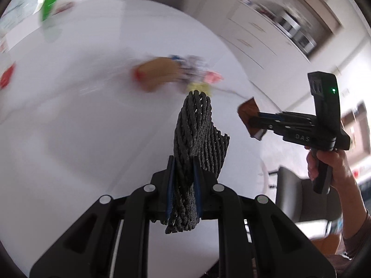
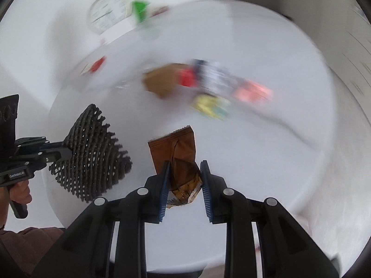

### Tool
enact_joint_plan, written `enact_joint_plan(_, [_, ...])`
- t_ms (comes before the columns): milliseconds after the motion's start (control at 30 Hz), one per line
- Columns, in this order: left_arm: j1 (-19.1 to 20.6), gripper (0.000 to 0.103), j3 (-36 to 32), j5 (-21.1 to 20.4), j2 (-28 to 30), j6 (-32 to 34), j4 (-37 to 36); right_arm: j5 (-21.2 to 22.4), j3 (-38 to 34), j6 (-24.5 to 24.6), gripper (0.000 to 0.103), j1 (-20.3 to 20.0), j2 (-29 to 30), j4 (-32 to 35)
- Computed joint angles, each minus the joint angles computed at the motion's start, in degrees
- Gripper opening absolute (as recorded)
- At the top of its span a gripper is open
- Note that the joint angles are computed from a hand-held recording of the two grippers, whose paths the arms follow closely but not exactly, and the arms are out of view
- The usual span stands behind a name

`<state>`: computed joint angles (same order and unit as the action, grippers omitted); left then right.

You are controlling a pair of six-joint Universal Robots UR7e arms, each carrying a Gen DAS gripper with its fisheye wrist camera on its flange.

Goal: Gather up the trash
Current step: 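Carry the mesh sleeve and foil wrapper over the wastebasket and open both grippers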

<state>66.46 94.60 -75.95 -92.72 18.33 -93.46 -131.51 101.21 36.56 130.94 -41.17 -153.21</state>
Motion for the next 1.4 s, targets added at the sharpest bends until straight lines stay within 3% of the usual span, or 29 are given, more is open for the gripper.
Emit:
enact_joint_plan(200, [-9.3, 0.015, 8.8, -5.4, -1.8, 1.1, 0.6, -6.7, 14.8, 25.2, 0.027, 5.1, -12.2, 10.4])
enact_joint_plan(400, [-20.2, 0.015, 20.8, -8.5, -0.9, -1.5, -3.1, -8.5, 25.2, 51.6, 0.027, 10.4, -23.2, 26.6])
enact_joint_plan(567, [-27.0, 0.015, 28.1, -9.3, 3.2, -5.3, -7.0, -7.7, 30.7, 62.1, 0.029, 13.4, -29.6, 32.6])
enact_joint_plan(667, [-30.0, 0.015, 31.7, -9.3, 5.1, -6.5, -9.9, -7.2, 32.2, 62.5, 0.029, 13.3, -30.4, 32.0])
enact_joint_plan(867, [-31.8, 0.019, 33.7, -10.5, 8.3, -10.7, -12.0, -5.8, 36.5, 61.9, 0.029, 14.2, -35.0, 31.2])
enact_joint_plan(933, [-32.7, 0.038, 34.3, -11.2, 7.7, -11.9, -12.2, -5.6, 37.3, 60.7, 0.029, 13.9, -35.7, 30.4])
enact_joint_plan(1000, [-33.4, 0.049, 34.9, -10.8, 6.8, -12.1, -12.9, -5.4, 37.8, 59.5, 0.029, 13.6, -36.1, 29.8])
enact_joint_plan(1400, [-34.0, 0.079, 33.9, -10.4, 4.1, -15.6, -11.3, -4.8, 40.3, 55.7, 0.029, 12.8, -35.9, 23.2])
